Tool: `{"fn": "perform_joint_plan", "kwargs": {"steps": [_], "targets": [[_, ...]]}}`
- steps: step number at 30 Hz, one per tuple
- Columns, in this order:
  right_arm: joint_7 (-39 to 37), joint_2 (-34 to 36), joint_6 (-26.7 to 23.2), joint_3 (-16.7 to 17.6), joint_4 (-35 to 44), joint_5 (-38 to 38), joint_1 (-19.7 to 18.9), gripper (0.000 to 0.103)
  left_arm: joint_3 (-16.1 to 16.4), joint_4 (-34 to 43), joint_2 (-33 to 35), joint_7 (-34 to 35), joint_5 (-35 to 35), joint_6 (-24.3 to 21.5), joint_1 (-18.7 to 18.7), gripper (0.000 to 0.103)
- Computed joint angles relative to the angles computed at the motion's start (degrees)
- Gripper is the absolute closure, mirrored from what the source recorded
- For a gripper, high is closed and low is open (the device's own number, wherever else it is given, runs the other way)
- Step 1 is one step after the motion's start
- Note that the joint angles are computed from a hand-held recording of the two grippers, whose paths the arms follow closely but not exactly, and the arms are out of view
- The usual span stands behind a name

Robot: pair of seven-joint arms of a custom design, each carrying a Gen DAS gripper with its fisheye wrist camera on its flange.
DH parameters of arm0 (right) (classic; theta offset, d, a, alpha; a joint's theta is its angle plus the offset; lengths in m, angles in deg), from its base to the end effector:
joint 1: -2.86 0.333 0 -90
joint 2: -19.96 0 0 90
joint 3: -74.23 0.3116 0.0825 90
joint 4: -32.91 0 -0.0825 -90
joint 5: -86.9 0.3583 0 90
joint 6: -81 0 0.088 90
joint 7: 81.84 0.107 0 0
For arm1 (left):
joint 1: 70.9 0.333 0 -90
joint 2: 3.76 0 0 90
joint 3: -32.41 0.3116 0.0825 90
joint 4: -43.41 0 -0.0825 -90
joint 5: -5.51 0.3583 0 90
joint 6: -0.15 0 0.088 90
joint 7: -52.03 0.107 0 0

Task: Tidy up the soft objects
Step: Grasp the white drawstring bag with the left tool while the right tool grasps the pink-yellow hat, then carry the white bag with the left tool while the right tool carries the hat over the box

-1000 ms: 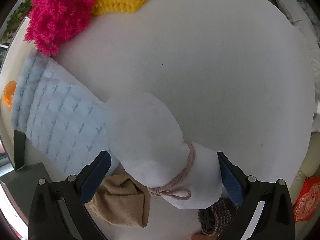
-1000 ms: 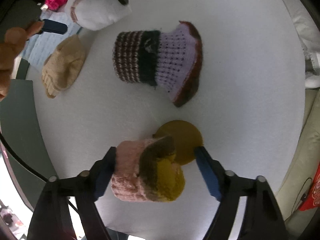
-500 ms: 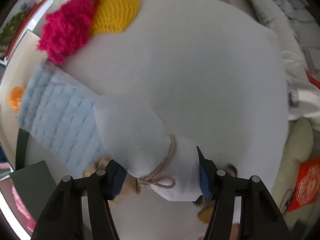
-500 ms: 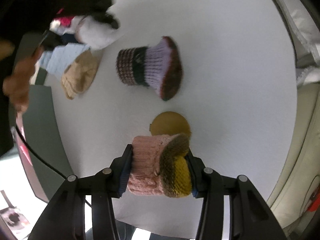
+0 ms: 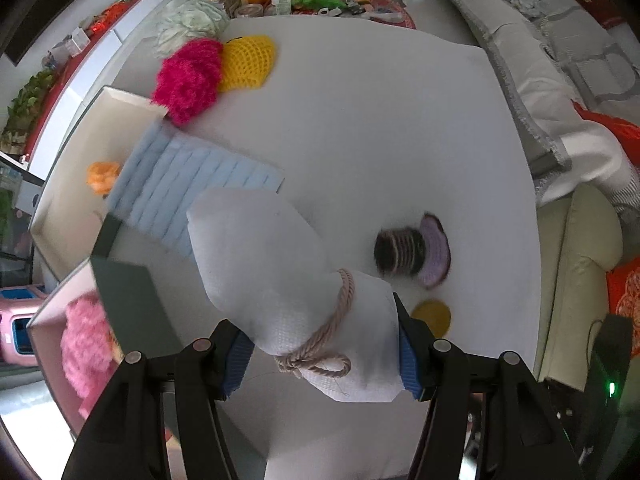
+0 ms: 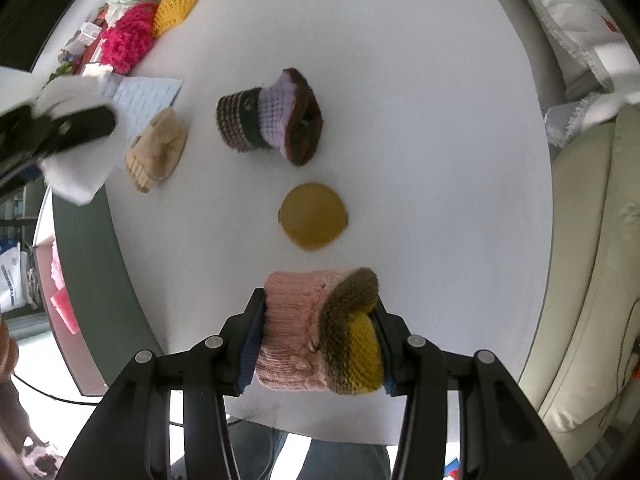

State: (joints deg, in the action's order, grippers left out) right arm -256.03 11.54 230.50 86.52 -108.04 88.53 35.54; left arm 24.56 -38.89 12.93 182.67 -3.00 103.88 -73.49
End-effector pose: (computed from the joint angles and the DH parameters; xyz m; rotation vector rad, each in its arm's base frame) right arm 0.3333 0.3333 0.3937 -0.9335 2.7102 0.1640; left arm 0.6209 -0.1151 0.5368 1.0886 -2.9104 0.3157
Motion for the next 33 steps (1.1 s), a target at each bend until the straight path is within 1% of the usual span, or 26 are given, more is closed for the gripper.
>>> {"fn": "perform_joint_plan", "kwargs": {"steps": [3, 6, 7, 8, 12, 19, 21, 23, 28, 29, 31, 33], "targets": [[3.55, 0.85, -0.99, 1.04, 1.65, -1.63, 0.11, 0.052, 0.55, -1.91, -1.49, 3.46, -1.27, 0.03, 1.84, 0.041], [8.34, 1.54, -3.88, 1.4, 3.75, -4.38, 0.87, 0.052, 1.19, -2.58, -2.51, 6.11, -2.32, -0.94, 3.44, 0.041], [8.02, 3.78, -2.57, 1.97, 5.46, -5.02, -0.53, 0.052, 1.35, -2.77, -2.7, 6.57, -2.52, -1.3, 3.8, 0.041], [10.27, 4.03, -4.03, 1.77, 6.28, -6.47, 0.08, 0.052, 1.56, -2.73, -2.82, 7.24, -2.76, -1.78, 4.28, 0.041], [16.34, 2.7, -6.35, 2.49, 6.64, -9.31, 1.01, 0.052, 2.37, -3.42, -3.68, 10.87, -3.91, -1.97, 6.33, 0.041], [22.62, 4.27, -9.5, 3.23, 10.34, -13.04, 2.4, 0.052, 3.26, -1.3, -2.99, 13.07, -5.92, -3.96, 8.96, 0.041], [24.61, 4.21, -9.63, 3.36, 10.68, -14.49, 2.74, 0.052, 3.39, 0.01, -2.48, 13.52, -6.86, -4.88, 9.75, 0.041], [28.64, 3.42, -8.33, 3.64, 9.8, -17.46, 2.8, 0.052, 3.54, 1.06, -2.09, 13.88, -7.64, -5.42, 10.51, 0.041], [42.43, 0.17, -1.15, 4.92, 4.39, -24.14, 1.93, 0.052, 3.8, 2.72, -1.27, 14.31, -8.5, -6.3, 11.88, 0.041], [43.02, -0.1, -1.37, 5.06, 4.27, -24.1, 2.05, 0.052, 3.86, 3.04, -1.09, 14.26, -8.62, -6.45, 12.12, 0.041], [41.08, 0.05, -3.56, 4.94, 5.39, -22.57, 2.66, 0.052, 4.03, 3.59, -0.76, 14.41, -8.91, -6.4, 12.73, 0.041], [40.1, 0.43, -4.46, 4.86, 6.4, -22.19, 2.86, 0.052, 4.23, 4.45, -0.19, 14.24, -9.11, -6.44, 13.34, 0.041]]}}
